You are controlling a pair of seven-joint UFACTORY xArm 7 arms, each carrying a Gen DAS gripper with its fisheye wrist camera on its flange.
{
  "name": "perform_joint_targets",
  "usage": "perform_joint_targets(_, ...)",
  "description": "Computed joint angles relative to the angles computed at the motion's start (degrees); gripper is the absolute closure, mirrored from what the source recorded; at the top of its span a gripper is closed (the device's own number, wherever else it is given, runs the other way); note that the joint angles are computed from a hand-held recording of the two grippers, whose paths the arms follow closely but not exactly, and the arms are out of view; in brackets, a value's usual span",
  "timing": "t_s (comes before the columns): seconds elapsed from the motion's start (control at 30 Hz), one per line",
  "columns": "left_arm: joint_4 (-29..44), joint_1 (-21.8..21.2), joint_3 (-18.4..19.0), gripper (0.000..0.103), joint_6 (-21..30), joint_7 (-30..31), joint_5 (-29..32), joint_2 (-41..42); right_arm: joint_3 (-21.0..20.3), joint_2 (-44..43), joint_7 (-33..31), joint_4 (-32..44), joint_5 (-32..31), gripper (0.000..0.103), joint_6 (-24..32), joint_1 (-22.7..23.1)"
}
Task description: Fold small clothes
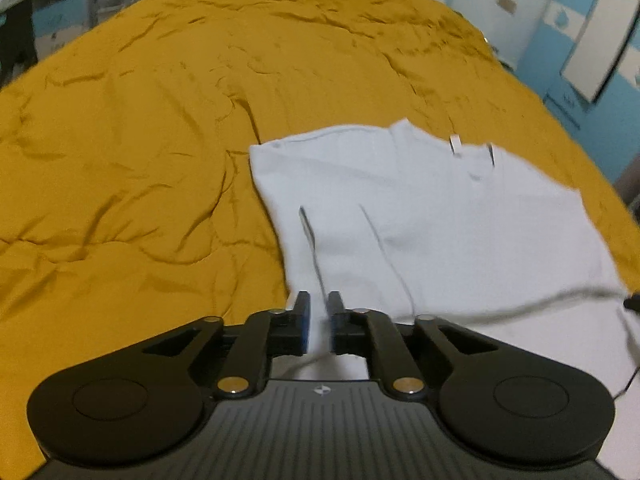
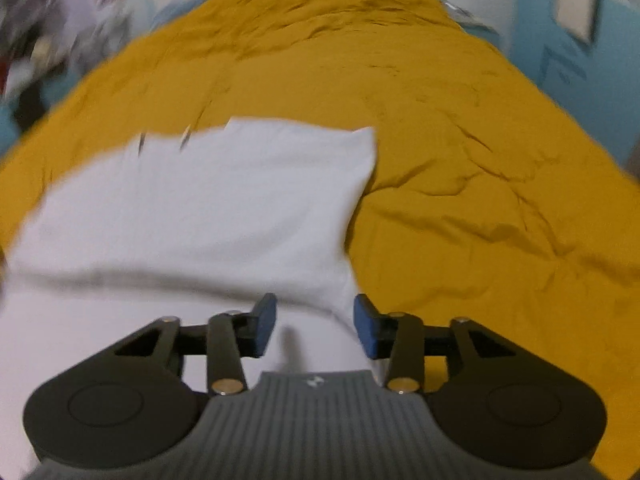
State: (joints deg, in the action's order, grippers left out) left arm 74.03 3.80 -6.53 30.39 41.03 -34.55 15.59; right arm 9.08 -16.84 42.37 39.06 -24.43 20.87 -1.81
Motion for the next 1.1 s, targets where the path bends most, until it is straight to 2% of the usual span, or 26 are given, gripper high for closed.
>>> perform_joint_targets(0.03,-1.06,-0.03,0.14,0.086,-0.41,0.38,0.45,-0.84,2.05,0.23,1.97,0.02,-3.97,0.058,0.50,-1.62)
perform_joint_targets(0.1,-2.09,0.04,0.40,0.085,-0.47,0.62,0.61,-1.85,6.11,1.51,7.82,1.34,-13.21,0.066,3.57,-4.74)
perform_joint_targets(0.13,-2.59,0.24,0.50,0.085,-0.40,0.90,0.17,-2.52,6.13,2.15,9.74,2.03,-14.96,0.098,5.61,-4.52)
perform_joint_targets(0.17,-3.20,0.48,0.56,0.085,-0.52,1.49,-0.63,-3.37,5.43,2.25,10.78,2.30,-14.49,0.102,6.67,-4.01)
perform_joint_targets(0.23,-4.18,0.88,0.81,0.085,-0.70,3.11,-2.60,-4.97,2.43,0.46,12.71,0.62,-12.88,0.103,4.16,-3.06)
perform_joint_targets(0.3,-4.35,0.94,1.55,0.085,0.11,3.51,-3.36,-5.83,0.72,-0.68,12.14,-0.30,-11.24,0.103,4.76,-2.54)
perform_joint_targets(0.4,-5.04,0.24,2.78,0.085,0.69,1.81,-1.34,-6.72,-3.07,0.37,9.05,-1.91,-3.72,0.103,3.43,-1.04)
perform_joint_targets(0.47,-6.37,0.20,3.01,0.084,1.23,2.55,-1.63,-8.01,-3.12,-1.15,8.46,-3.69,-2.28,0.103,1.60,-1.34)
perform_joint_targets(0.57,-9.04,0.09,3.41,0.080,2.34,6.63,-3.99,-10.93,-2.58,-4.94,5.96,-4.78,-0.27,0.102,2.34,-0.93)
perform_joint_targets(0.77,-14.31,-2.03,5.68,0.075,5.25,15.05,-7.43,-17.86,-3.69,-18.96,-5.60,-8.31,7.32,0.100,7.89,3.11)
perform_joint_targets(0.83,-16.33,-3.03,6.90,0.071,7.76,19.23,-8.82,-20.93,-4.07,-23.82,-10.06,-9.13,9.85,0.095,10.19,4.98)
perform_joint_targets(0.93,-20.14,-4.88,8.62,0.065,10.57,24.74,-9.25,-25.49,-3.25,-30.25,-16.10,-9.77,12.91,0.080,14.81,8.02)
perform_joint_targets(1.1,-26.34,-7.12,11.35,0.059,16.08,32.42,-6.01,-31.95,-0.35,-37.32,-22.88,-11.11,17.24,0.077,22.65,13.15)
